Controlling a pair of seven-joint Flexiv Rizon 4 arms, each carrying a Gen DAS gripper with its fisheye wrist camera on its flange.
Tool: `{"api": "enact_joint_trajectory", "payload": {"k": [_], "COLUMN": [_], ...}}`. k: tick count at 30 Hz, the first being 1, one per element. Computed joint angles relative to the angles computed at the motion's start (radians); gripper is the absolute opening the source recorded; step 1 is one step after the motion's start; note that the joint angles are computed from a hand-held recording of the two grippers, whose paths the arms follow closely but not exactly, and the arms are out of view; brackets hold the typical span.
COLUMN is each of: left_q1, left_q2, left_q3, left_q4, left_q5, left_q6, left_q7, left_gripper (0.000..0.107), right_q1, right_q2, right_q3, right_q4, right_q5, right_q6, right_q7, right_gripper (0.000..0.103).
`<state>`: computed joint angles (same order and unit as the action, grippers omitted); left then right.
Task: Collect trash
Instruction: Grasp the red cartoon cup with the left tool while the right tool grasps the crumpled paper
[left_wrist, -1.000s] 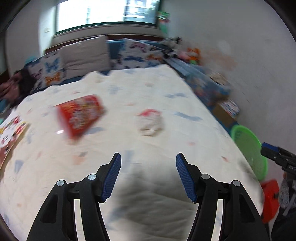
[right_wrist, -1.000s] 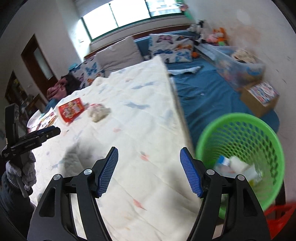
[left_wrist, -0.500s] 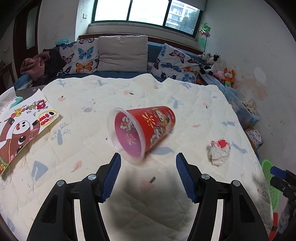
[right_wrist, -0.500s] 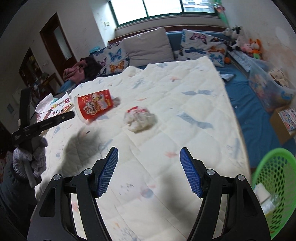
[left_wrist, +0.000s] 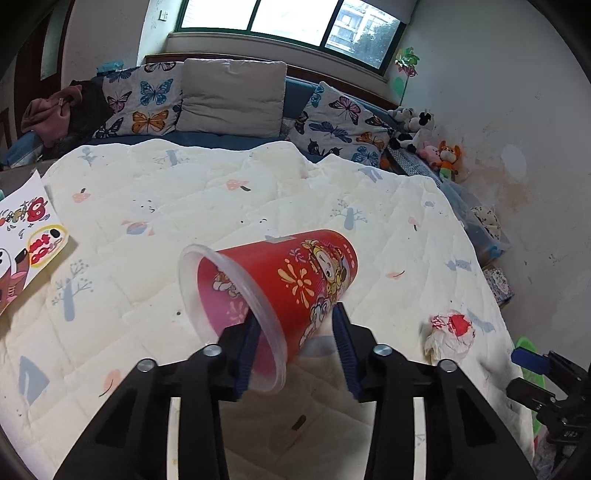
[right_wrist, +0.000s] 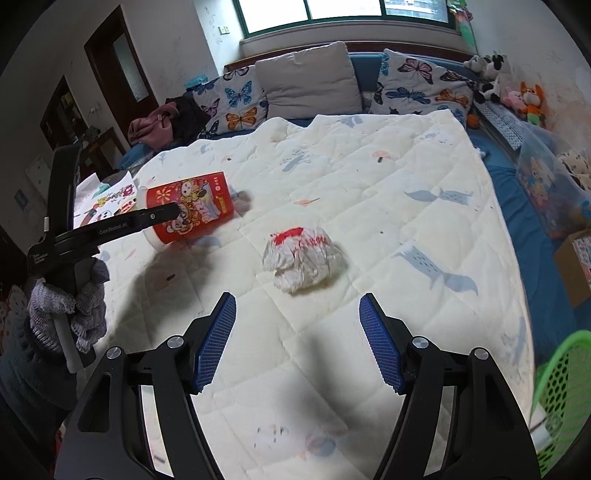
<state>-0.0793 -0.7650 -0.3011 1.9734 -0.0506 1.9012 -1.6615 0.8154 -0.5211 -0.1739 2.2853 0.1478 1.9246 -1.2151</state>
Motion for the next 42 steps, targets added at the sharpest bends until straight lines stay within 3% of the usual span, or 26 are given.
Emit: {"api": "enact_joint_trajectory", "payload": {"k": [9,19,24,31,42], "left_q1": [0.078,0.108,0.116,0.105,0.036], "left_q2": [-0.028,-0.005,0.01,0.035,0.102], "left_q3": [-0.088,-0.106,-0.112,-0.119,-0.122], "left_q4": [-0.004,0.04,0.063,0.097,0.169], "left_q5": [0.069,0.113,0.134,0.163,0.208], "left_q6": [0.025,0.065,0.079,0.098,0.146], "left_q7": [0.006,-0.02,-0.039,-0.061,-0.104], "left_gripper": [0.005,0.005,0.005,0.005,0.005], "right_q1": [-0.06,-0.145,-0.151,-0.106,-0.027], "right_q2": [-0.089,-0.168,-0.16,-0.111,0.017], "right_q3": [0.028,0.081,0.088,0.071,0.073], "right_q4": [-0.113,-0.196,-0.174,-0.102,0.099], "right_q5": [-0.063,-0.124,-0.134,-0.098,0.089], "right_q6": [-0.04,-0.067,-0.037,0.01,0.137], "right_q7": [0.033,0.118,0.129,0.102,0.039], "right_gripper": [0.07,0.07,0.061,0.059,0.059]}}
